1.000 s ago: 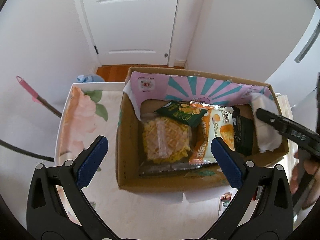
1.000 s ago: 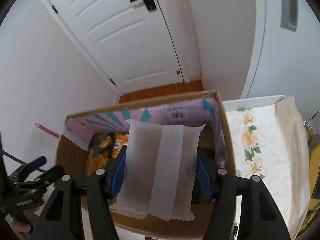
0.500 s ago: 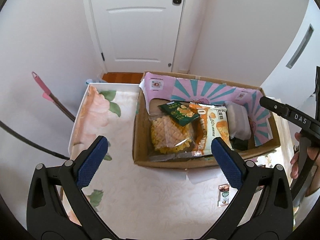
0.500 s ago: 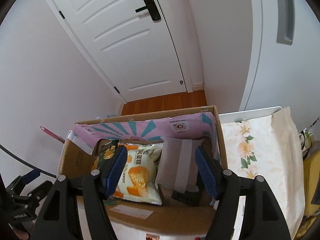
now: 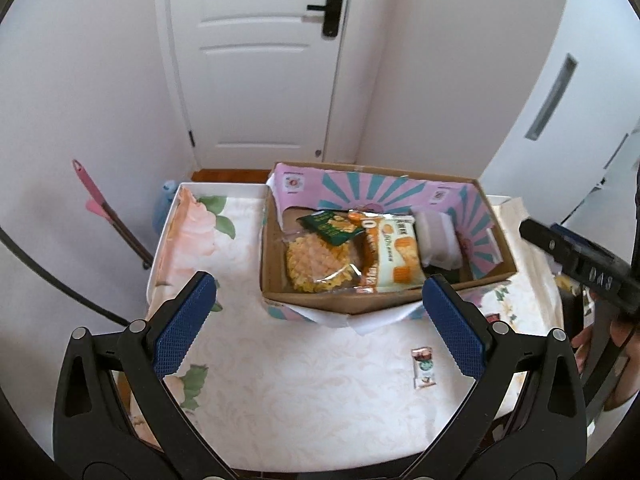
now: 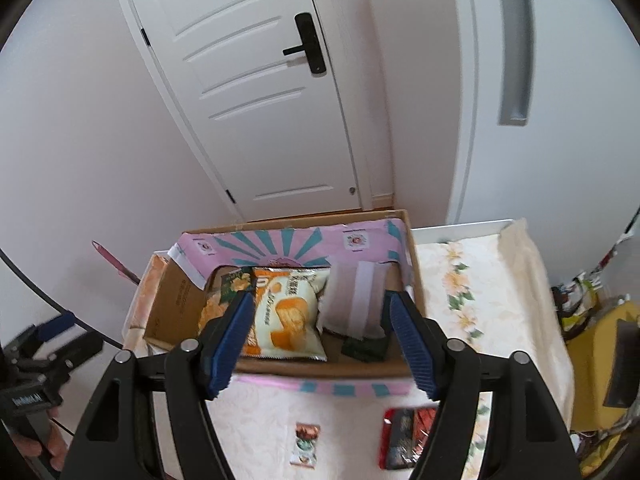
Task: Organize snacks
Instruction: 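Withdraw both tools from the box toward the remaining snacks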
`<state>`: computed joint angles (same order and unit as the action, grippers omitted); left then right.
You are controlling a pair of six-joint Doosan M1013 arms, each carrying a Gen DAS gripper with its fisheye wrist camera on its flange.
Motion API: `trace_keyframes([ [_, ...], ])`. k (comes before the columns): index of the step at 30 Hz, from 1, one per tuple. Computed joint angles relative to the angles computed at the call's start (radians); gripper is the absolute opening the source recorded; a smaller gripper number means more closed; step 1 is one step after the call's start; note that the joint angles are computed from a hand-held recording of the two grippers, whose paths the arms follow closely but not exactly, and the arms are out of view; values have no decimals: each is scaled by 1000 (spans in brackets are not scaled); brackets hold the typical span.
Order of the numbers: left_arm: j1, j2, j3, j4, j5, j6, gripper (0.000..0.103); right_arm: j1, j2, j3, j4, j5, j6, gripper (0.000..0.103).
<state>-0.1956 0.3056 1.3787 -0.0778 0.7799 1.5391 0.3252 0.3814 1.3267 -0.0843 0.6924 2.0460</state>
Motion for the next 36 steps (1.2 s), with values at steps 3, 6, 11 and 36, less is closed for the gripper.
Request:
trace_keyframes([
  [3,-7,-20,20,-8,-12,13,102,16,-27,31,-67,-6,49,91],
  [6,-20,-39,45,3,-27,11,102,27,-52,62,-108,-7,77,91],
  [11,-47,-66,84,20,-39,-4,102,45,-96,123,-191,-30,138,92],
  [36,-173,-15,207,107,-42,-163,102,-8,-164,353,-123,-59,55,93],
])
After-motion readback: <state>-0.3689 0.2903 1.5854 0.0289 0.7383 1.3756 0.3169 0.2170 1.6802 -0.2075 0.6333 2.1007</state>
